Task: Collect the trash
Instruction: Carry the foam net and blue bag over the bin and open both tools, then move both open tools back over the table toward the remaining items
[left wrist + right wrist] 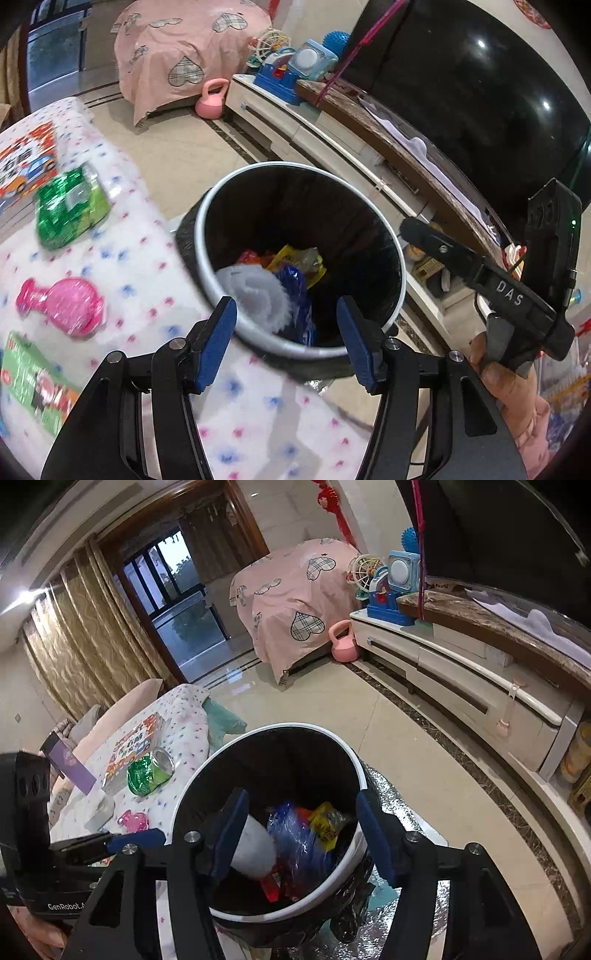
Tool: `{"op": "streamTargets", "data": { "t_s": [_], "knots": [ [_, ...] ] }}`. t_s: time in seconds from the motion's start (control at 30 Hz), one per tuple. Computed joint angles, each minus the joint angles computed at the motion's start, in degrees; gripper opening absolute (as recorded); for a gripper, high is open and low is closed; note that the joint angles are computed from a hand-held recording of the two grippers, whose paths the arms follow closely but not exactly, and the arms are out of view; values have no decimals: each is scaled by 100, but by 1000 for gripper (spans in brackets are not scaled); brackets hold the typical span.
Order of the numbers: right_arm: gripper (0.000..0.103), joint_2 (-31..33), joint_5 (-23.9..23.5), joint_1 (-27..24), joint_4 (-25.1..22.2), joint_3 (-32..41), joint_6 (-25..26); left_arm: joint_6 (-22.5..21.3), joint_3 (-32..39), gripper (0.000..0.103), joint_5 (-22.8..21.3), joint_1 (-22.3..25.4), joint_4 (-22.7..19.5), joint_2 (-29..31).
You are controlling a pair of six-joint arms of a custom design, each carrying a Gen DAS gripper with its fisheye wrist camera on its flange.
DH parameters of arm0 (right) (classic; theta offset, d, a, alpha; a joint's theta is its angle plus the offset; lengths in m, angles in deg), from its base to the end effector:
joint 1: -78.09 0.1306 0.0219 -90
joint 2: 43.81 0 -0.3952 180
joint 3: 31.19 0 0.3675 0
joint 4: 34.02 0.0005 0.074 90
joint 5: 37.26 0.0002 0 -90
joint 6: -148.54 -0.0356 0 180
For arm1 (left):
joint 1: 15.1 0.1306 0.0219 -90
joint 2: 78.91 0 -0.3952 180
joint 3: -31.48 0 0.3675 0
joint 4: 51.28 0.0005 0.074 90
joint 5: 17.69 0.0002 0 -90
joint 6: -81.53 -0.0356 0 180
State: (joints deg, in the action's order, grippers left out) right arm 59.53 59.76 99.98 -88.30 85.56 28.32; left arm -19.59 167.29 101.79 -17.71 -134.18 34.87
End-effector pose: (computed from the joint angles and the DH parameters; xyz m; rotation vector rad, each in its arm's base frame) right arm 0.5150 0.2017 0.5287 0.2313 2.2887 0.3350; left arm 0.5714 -0.0441 0.5383 0.4749 2.4955 -0.6161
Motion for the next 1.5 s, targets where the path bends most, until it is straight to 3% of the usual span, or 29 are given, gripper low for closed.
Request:
{"op": "streamTargets", "data": {
  "t_s": [0.3, 0.5, 0.67, 1.03, 1.5],
  "knots": [
    [77, -370, 2, 336, 510, -491, -289, 120, -1107, 57, 197, 576, 478, -777],
    [82, -484, -48, 655, 808, -738, -477, 78, -1608, 57, 318, 1058, 559, -1141],
    [95, -410, -146, 909, 926, -778, -601, 86, -1900, 57, 303, 1467, 667, -1351],
    [100, 22, -330, 1395, 768, -359, -410, 98, -2255, 64, 337, 2310, 896, -1526],
    [100, 698, -600, 1735, 325, 531, 200, -358, -2072, 68, 209, 2781, 806, -1283]
  ]
}}
